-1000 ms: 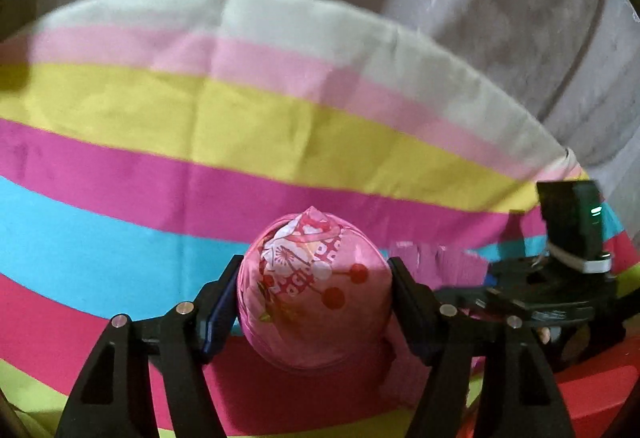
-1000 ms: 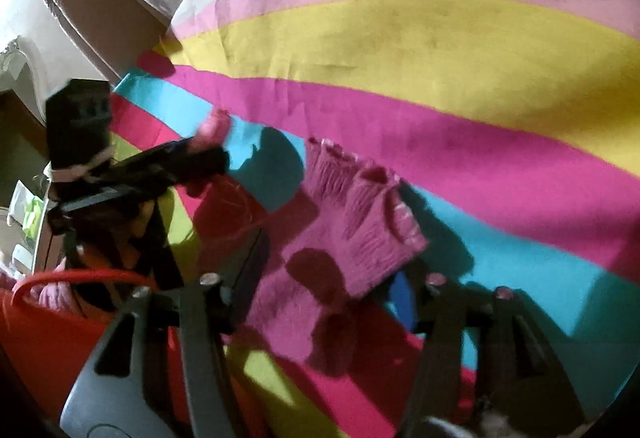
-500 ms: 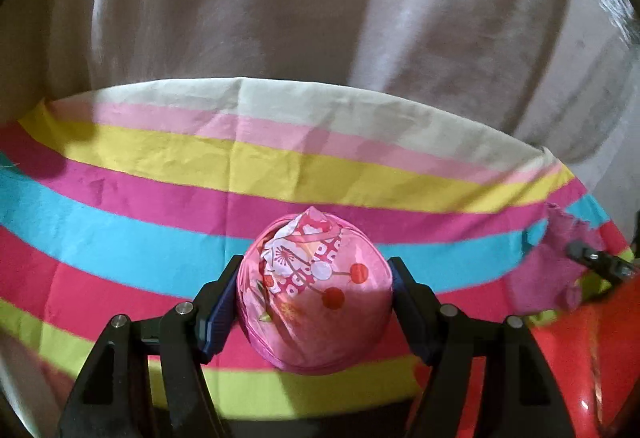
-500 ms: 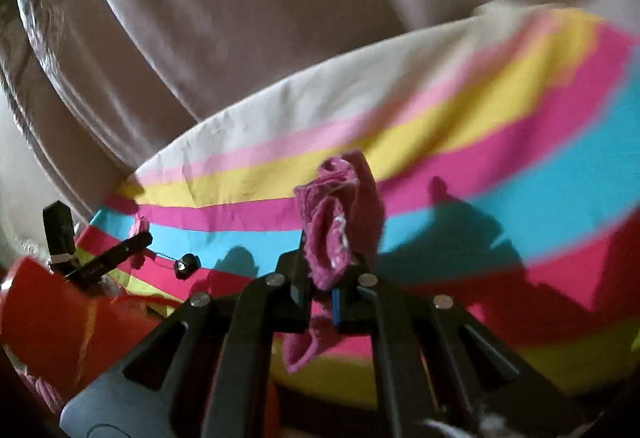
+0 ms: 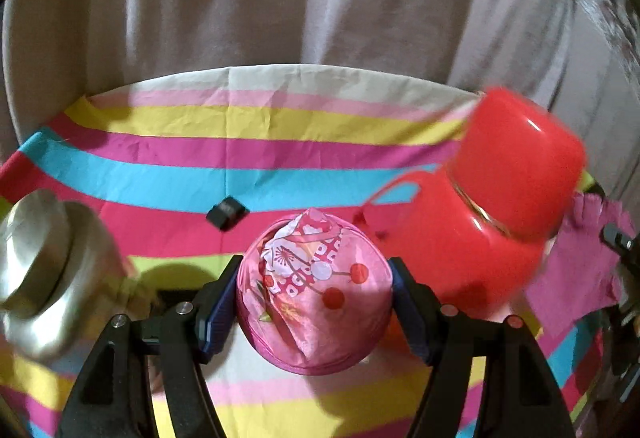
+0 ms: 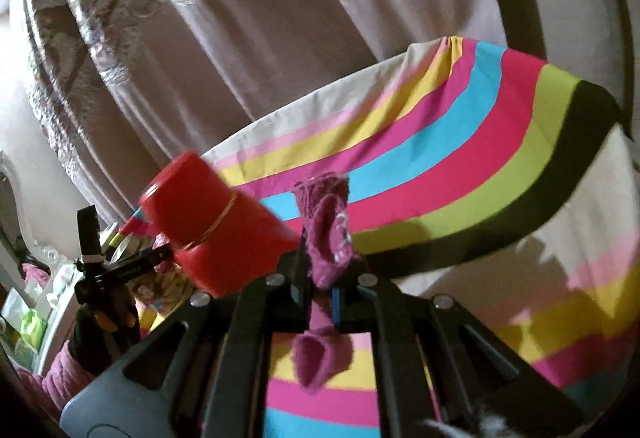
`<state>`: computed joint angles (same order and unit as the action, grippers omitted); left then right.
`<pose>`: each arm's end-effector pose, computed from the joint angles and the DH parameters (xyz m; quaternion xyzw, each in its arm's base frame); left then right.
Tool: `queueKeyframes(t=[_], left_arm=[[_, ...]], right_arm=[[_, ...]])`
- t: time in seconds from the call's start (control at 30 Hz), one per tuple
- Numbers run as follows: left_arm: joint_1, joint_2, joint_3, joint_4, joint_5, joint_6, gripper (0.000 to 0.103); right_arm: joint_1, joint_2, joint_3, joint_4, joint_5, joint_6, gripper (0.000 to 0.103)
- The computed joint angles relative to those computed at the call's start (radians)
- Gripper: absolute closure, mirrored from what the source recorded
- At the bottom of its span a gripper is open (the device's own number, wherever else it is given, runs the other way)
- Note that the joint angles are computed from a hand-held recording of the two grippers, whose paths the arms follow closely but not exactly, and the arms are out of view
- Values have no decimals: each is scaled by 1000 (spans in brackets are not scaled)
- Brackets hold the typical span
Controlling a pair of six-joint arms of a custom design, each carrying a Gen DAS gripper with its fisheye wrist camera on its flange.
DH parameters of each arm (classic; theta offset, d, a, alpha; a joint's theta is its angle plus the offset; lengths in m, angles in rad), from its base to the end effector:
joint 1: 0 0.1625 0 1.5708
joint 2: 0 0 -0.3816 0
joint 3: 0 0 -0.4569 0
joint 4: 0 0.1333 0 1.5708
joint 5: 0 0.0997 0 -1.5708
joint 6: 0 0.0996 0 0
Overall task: Organize soft objects
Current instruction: 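Lift the pouch and glove and carry them toward the white box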
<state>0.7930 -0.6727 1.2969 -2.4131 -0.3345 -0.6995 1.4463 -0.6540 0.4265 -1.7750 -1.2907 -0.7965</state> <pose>-0.3809 -0.7107 0.1229 -0.0313 0.8120 -0.4535 0.3662 0.0505 -0.8918 0.4525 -0.3471 0.9033 -0.2506 0.0279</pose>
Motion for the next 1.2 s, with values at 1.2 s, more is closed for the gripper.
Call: queueKeyframes(t=[1.2], left_arm=[[-226,169,-74,38,-30,91,33]], right_arm=[[-136,-688,783,-202,140,-167,94]])
